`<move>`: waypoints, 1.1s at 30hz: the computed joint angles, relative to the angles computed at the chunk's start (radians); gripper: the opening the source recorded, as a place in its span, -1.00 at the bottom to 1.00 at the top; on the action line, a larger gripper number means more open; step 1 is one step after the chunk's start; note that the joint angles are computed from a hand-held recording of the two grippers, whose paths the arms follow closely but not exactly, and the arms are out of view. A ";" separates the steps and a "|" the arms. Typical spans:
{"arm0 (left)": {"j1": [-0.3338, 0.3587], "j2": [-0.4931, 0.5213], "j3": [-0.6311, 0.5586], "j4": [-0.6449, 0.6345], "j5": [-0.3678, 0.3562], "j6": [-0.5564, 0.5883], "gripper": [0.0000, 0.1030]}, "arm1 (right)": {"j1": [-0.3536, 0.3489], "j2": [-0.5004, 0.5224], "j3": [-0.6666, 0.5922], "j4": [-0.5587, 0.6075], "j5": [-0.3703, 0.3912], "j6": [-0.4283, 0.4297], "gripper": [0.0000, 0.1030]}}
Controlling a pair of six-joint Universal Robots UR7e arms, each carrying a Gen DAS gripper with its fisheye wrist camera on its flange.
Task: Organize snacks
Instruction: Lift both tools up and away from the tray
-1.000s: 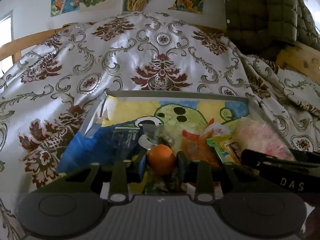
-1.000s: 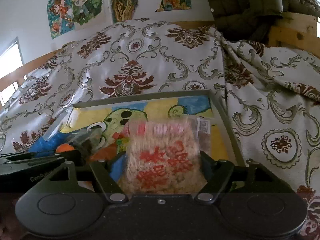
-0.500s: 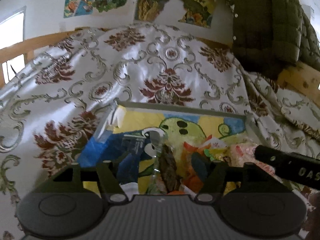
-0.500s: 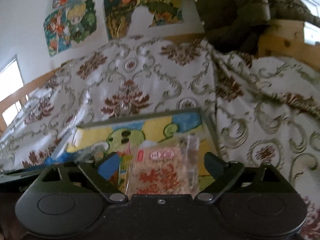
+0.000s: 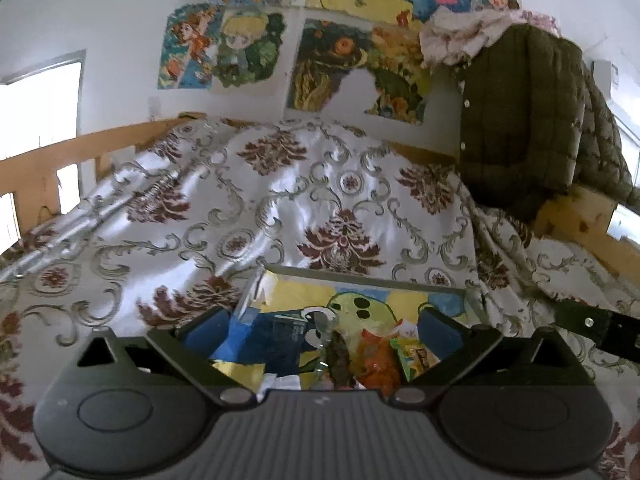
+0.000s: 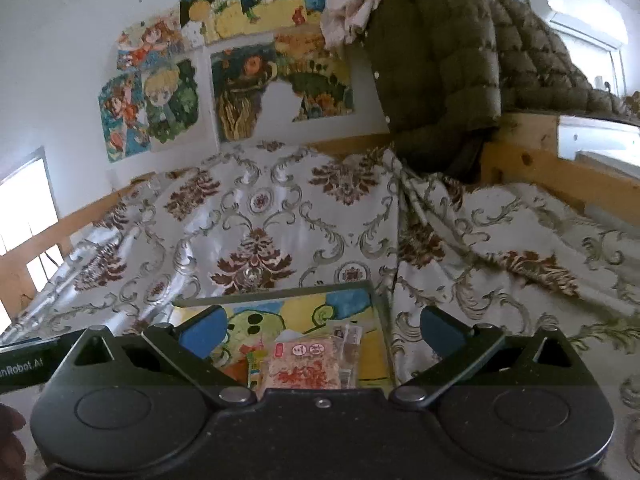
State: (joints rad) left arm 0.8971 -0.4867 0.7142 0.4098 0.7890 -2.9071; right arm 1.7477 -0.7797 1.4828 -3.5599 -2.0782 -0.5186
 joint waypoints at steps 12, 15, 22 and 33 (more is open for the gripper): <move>-0.076 -0.261 0.431 -0.226 -0.055 0.029 1.00 | 0.063 -0.121 0.260 -0.171 -0.058 -0.043 0.99; -0.091 -0.308 0.508 -0.252 -0.073 0.021 1.00 | 0.079 -0.144 0.323 -0.198 -0.086 -0.043 0.99; -0.125 -0.400 0.656 -0.275 -0.115 -0.016 1.00 | 0.120 -0.172 0.426 -0.248 -0.145 -0.025 0.99; -0.177 -0.492 0.820 -0.275 -0.186 -0.076 1.00 | 0.166 -0.200 0.544 -0.304 -0.224 0.037 0.99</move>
